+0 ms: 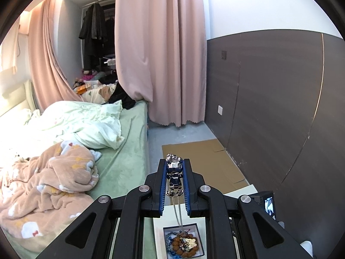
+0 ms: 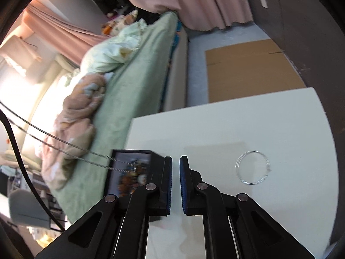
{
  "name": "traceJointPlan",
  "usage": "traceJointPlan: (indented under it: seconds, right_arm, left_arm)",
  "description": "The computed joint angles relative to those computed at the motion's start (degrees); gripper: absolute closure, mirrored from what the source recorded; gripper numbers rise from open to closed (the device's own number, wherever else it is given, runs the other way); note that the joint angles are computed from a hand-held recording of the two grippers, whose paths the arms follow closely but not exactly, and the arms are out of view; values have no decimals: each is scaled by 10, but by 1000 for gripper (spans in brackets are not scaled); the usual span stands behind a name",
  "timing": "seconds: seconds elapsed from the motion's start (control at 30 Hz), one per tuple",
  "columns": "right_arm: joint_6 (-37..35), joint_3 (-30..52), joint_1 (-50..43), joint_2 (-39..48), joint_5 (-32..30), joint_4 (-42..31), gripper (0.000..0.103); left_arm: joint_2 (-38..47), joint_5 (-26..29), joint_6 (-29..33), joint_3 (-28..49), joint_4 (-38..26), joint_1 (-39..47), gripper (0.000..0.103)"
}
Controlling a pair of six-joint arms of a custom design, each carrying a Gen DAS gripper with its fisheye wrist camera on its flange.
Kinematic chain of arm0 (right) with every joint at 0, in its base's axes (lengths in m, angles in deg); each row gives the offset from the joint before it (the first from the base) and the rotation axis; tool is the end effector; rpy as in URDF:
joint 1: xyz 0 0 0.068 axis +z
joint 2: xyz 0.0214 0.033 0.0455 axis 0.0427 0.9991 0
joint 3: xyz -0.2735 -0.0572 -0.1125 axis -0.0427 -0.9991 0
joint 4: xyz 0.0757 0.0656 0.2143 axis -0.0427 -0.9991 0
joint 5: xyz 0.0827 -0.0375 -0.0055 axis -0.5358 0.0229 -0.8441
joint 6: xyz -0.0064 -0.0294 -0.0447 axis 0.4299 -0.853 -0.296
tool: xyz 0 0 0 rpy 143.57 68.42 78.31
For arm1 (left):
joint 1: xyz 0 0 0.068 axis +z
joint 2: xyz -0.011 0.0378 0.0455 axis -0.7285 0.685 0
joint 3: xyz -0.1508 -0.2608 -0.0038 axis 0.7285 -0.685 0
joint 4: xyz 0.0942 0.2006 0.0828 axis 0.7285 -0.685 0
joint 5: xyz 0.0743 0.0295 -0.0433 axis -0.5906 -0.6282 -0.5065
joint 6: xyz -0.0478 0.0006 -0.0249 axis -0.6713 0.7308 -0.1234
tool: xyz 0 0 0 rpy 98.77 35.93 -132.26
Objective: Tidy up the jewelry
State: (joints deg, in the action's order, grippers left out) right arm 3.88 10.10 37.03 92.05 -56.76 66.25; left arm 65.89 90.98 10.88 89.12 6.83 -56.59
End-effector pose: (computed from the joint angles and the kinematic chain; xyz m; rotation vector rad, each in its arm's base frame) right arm 0.1752 0.1208 0.2645 0.2262 2.5027 0.6198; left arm 0.1494 -0.0317 0.4851 0.3716 2.0522 -0.2156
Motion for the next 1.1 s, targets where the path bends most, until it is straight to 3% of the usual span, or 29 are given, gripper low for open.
traceJointPlan:
  seconds: [0.27, 0.37, 0.47, 0.53, 0.83, 1.1]
  right_arm:
    - [0, 22, 40, 7, 17, 5, 94]
    - [-3, 24, 27, 26, -8, -3, 94]
    - [-7, 17, 16, 50, -20, -3, 79]
    - [-9, 10, 13, 65, -22, 5, 75]
    - [-65, 32, 34, 171, -2, -20, 75]
    - [-70, 34, 43, 193, -5, 1, 72]
  left_arm:
    - [1, 28, 5, -42, 12, 26, 88]
    - [2, 28, 3, -46, 17, 21, 88]
    - [3, 32, -1, -46, 19, 19, 88]
    - [4, 36, -3, -48, 19, 19, 88]
    - [14, 97, -8, -108, 22, 51, 88]
    - [37, 189, 12, -173, 13, 115, 87]
